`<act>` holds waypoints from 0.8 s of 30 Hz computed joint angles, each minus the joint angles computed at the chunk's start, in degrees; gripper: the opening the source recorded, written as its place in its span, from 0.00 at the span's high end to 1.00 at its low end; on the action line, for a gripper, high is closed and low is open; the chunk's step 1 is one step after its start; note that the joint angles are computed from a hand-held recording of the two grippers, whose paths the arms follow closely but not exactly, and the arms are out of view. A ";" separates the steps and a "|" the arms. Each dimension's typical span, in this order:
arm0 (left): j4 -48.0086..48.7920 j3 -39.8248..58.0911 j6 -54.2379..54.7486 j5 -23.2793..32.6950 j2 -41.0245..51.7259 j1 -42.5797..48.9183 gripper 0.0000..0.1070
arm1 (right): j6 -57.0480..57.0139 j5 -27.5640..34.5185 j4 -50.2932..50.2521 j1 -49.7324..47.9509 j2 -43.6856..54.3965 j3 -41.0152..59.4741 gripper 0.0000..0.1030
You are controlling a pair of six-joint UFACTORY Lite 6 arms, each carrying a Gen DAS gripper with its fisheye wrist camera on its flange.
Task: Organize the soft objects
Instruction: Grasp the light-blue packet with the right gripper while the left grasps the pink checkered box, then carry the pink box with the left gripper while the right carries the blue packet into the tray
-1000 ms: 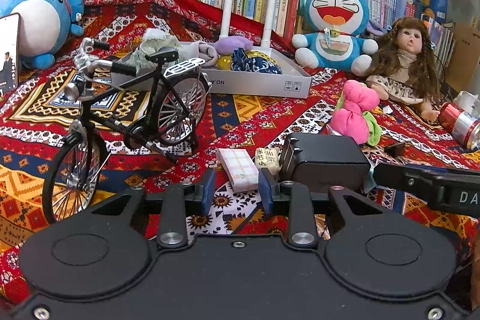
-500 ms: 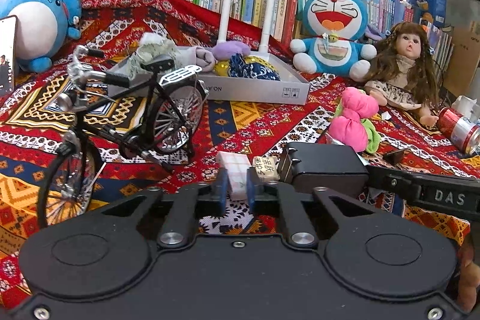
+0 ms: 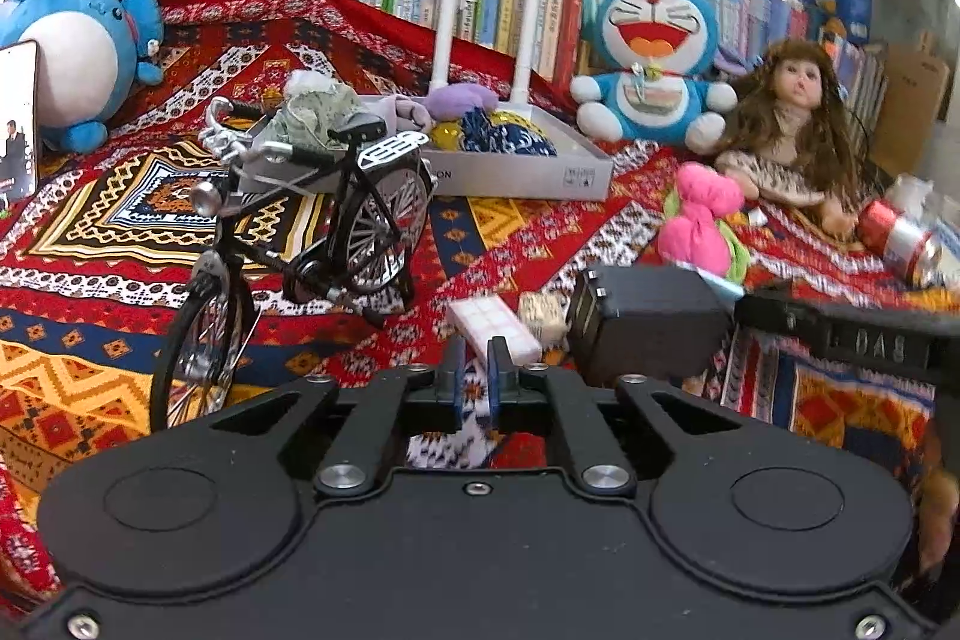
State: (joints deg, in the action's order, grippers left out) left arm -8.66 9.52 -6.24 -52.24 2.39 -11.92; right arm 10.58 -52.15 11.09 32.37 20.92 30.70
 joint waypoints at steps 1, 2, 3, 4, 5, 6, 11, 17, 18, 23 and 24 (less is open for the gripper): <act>0.14 0.88 -0.54 0.69 0.34 0.05 0.90 | 0.20 -0.06 -0.03 0.02 0.12 0.08 0.57; 0.32 1.71 -1.02 1.06 0.84 0.12 0.88 | 0.36 -0.12 -0.11 0.00 0.08 0.00 0.57; -0.07 2.53 -1.10 0.98 1.72 -0.21 0.84 | 0.32 -0.21 -0.12 0.00 0.05 -0.07 0.56; -1.44 3.52 -0.66 0.98 2.83 -1.03 0.82 | 0.15 -0.27 0.08 0.08 0.06 -0.07 0.56; -3.23 4.69 -0.13 1.24 3.95 -1.93 0.81 | 0.13 -0.39 0.06 0.06 0.09 -0.11 0.55; -4.81 5.64 0.00 1.33 5.03 -2.78 0.81 | 0.25 -0.51 0.10 0.03 0.14 -0.19 0.53; -10.03 9.14 0.37 0.13 9.45 -6.22 0.66 | 1.90 -1.02 -1.55 -0.88 0.60 -0.42 0.53; -11.96 11.83 0.99 0.56 12.43 -6.88 0.66 | 1.85 -1.11 -1.69 -0.75 1.32 -0.06 0.50; -11.87 11.74 0.94 0.20 12.66 -6.87 0.66 | 2.15 -1.10 -1.87 -0.81 1.48 0.06 0.49; -11.94 11.40 1.46 -0.61 13.04 -7.69 0.74 | 2.99 -0.88 -2.90 -1.40 2.24 0.86 0.45; -11.80 11.31 1.33 -0.67 12.99 -7.68 0.75 | 3.04 -0.80 -3.00 -1.44 2.38 1.03 0.43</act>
